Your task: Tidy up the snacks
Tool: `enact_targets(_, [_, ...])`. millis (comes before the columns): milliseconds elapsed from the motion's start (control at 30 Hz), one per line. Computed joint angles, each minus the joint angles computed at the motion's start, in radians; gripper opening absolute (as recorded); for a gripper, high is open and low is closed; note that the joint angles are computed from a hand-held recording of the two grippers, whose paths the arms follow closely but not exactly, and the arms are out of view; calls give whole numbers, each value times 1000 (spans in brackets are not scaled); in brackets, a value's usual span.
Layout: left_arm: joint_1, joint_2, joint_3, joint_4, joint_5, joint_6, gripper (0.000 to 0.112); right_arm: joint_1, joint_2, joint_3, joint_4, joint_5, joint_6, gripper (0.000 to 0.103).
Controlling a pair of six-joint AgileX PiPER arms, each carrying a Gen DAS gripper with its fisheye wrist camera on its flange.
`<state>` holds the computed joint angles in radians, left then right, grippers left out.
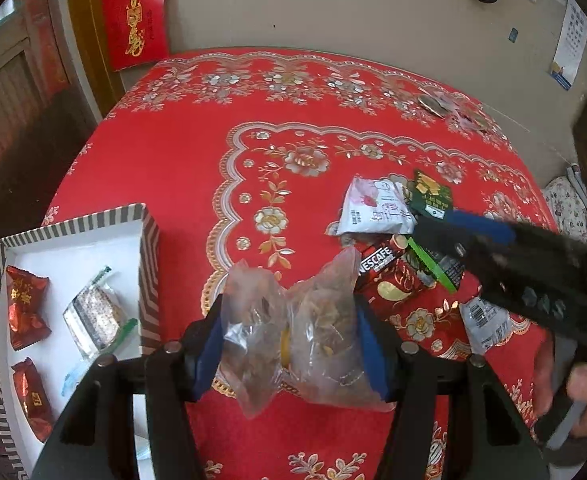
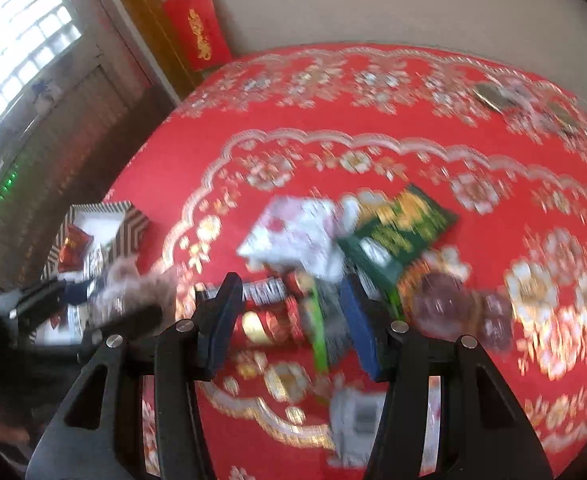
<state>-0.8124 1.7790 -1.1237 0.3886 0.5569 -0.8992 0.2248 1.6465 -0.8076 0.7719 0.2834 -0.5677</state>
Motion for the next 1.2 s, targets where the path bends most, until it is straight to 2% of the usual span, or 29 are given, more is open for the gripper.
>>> enact_targets(100, [12,-12,15,-7,-3,11,62,34,68,-93,-187,3,58,52])
enact_targets(200, [27,-25,27,-30,-11,36,62,42,125,-153,-235,29,-64,52])
enact_targets(267, [33,-31,30,-35,-12,44,62,43,163,-191,-320,49,-63,52])
enact_targets(367, [47,-34,29,-59,-18,72,62,23,212,-244,-369,95,-95,52])
enact_targets(467, [56,-29,23,-78,-19,92,62,-4,245,-286,-352,141,-182,52])
enact_targets(533, [60,-23,20,-86,-18,100,62,-14,261,-307,-341,160,-227,59])
enact_targets(567, [63,-19,18,-94,-19,108,62,-15,274,-323,-348,167,-234,66])
enact_targets(600, [66,-13,12,-103,-18,117,62,-12,288,-338,-376,159,-206,67])
enact_targets(700, [71,0,-1,-110,-16,124,62,-8,332,-383,-404,133,-145,67])
enact_targets(867, [78,5,-5,-131,-18,144,62,-12,353,-417,-378,150,-193,67])
enact_targets(967, [82,0,-3,-144,-23,151,62,-6,342,-422,-413,138,-184,67])
enact_targets(1200, [87,-6,-3,-182,-23,182,62,20,400,-531,-510,255,-196,68])
